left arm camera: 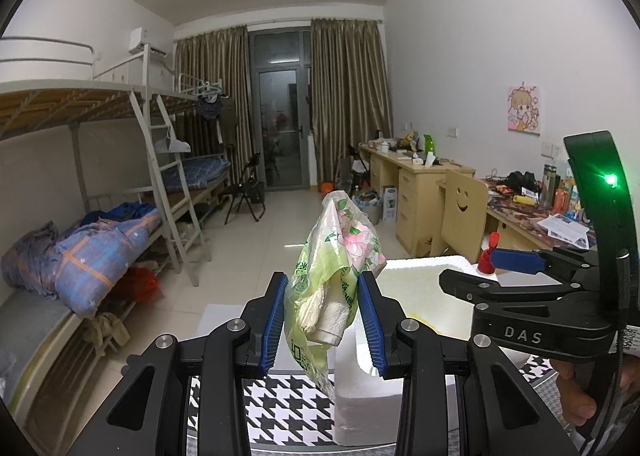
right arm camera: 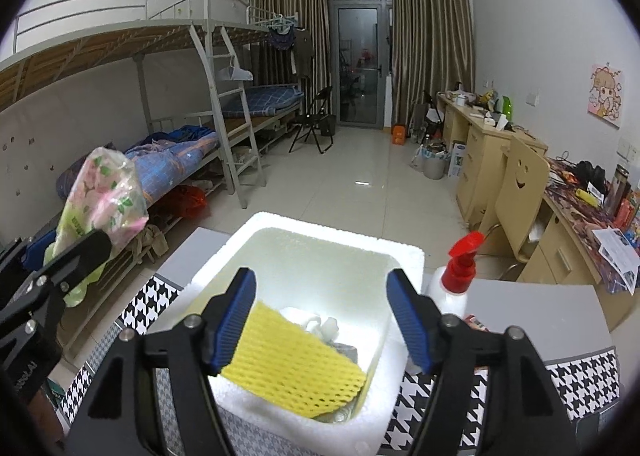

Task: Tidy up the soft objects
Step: 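Lower the wipes pack into the foam box and open the left gripper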

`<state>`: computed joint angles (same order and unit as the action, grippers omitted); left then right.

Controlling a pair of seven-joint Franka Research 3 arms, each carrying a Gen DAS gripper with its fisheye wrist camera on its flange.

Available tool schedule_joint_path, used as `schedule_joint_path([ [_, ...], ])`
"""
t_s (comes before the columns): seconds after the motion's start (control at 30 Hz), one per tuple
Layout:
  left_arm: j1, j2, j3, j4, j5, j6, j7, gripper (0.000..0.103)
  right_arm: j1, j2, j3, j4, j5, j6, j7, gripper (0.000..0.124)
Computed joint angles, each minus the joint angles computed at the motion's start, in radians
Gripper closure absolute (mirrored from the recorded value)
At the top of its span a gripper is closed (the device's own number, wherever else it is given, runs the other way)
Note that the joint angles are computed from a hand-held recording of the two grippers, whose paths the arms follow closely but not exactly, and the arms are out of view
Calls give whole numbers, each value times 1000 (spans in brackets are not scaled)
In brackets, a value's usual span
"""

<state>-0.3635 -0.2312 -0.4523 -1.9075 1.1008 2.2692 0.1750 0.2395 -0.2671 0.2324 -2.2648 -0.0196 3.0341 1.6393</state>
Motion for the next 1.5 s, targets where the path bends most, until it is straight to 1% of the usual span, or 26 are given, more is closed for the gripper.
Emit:
schedule_joint_path([
  [0.03,-1,0,0,1,0,1,1,65,-7,-9,4,-7,-2,2,11,51],
  [0.1,-2,5,0,6,1,5,4,65,-59,-20,43,-12,-43,2,63,51],
  [0.17,-3,9,1,8,1,12,10,65,-84,-33,61,-23,-74,10,86,50],
  [0.23,-5,13,4,10,1,22,13,65,-138,-52,102,-39,-117,25,138,50],
  [0.27,-5,14,6,11,0,28,16,65,-146,-59,108,-44,-119,31,157,50],
  [0.43,-3,16,14,9,-5,48,25,65,-135,-85,83,-72,-91,55,159,50],
  [0.53,-2,23,13,16,-4,52,25,65,-145,-103,88,-88,-78,61,157,50],
  [0.6,-1,20,19,12,-10,69,33,65,-146,-114,89,-99,-70,64,148,50],
  [0.67,-1,26,20,16,-13,75,42,65,-141,-122,85,-104,-58,61,137,47],
  [0.73,-2,34,21,23,-17,78,52,65,-194,-142,131,-116,-74,72,159,45],
  [0.77,-3,38,23,26,-21,82,56,65,-207,-149,142,-121,-77,76,162,44],
  [0.83,-5,46,25,33,-27,90,61,65,-224,-159,154,-126,-76,75,168,43],
  [1.0,-11,70,28,56,-25,94,74,65,-239,-184,160,-145,-72,80,158,43],
  [1.1,-17,81,36,64,-28,103,81,65,-289,-208,203,-156,-91,75,166,43],
  [1.37,-35,117,49,84,-43,110,101,65,-276,-236,177,-190,-67,82,146,42],
  [1.5,-45,139,58,102,-49,112,110,65,-292,-243,186,-197,-61,81,140,42],
])
